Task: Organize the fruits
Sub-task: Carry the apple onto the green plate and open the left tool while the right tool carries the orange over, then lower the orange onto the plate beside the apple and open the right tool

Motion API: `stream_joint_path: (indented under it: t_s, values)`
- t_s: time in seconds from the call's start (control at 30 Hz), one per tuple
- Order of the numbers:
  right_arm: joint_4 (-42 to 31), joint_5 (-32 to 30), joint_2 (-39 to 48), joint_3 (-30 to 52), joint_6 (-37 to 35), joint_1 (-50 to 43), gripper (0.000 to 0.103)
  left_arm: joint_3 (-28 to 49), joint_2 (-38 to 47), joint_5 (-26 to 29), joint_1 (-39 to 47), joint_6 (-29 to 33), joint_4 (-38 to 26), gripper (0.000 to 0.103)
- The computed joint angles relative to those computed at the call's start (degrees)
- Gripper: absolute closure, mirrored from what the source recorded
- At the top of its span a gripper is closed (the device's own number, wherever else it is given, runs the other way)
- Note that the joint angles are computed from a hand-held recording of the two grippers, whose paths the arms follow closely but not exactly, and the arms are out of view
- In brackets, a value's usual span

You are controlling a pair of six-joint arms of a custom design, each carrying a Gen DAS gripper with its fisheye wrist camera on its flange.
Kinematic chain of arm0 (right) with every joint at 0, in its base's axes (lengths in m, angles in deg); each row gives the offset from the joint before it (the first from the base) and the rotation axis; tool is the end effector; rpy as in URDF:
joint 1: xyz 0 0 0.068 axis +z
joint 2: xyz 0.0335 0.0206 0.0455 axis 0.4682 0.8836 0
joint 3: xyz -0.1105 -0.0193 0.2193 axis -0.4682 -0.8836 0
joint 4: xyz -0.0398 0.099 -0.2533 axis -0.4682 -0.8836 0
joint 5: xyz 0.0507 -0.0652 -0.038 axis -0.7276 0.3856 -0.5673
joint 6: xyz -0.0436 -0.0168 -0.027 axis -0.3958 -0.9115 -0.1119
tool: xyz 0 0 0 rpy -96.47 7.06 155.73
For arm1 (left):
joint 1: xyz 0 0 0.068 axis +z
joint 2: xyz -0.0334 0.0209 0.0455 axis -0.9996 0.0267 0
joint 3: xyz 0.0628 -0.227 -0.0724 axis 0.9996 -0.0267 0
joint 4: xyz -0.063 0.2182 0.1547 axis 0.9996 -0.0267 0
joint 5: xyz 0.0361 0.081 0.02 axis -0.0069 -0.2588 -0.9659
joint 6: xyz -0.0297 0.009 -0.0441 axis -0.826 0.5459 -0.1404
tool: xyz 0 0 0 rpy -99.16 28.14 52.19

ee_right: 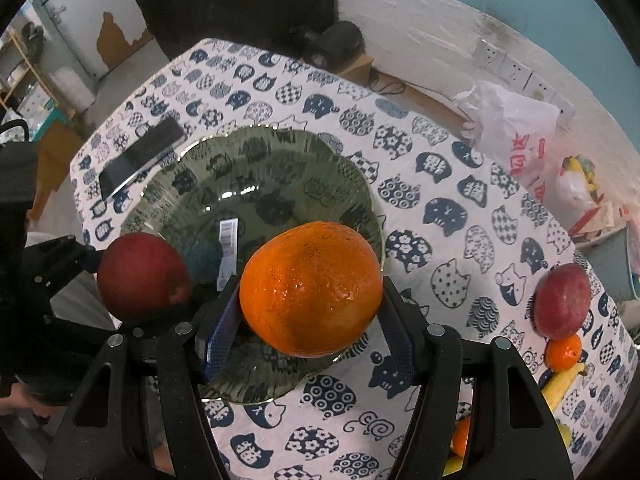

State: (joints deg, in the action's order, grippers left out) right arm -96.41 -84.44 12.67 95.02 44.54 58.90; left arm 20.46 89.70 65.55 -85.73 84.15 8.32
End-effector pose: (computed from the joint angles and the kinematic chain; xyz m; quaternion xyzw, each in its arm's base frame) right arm 0.2222 0.1352 0.1297 -0.1246 0.9759 0.0897 0.1549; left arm 0.1944 0.0041 0.0849 0.0708 0.9873 -0.0586 0.1294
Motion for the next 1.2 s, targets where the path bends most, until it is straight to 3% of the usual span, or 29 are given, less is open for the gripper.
stream_joint_path:
  t_s: [0.23,0.7,1.2]
  values:
    - [0.96,-0.82,2.40,0.23,-0.19,0.42,0.037,1.10,5.44,-1.29,-0.60,-0.49,1.08,0.028]
    - [1.87,-1.18,4.22,0.13,-0.44,1.12,0.037,-1.07,-6.23,-1.41,-1.13,-1.09,-4.92,0.025]
    - [1.93,-1.14,4.44,-0.83,0.43,-0.38,0.035,-1.01,-7.54,-1.23,-0.20,0.39,-6.04,0.025]
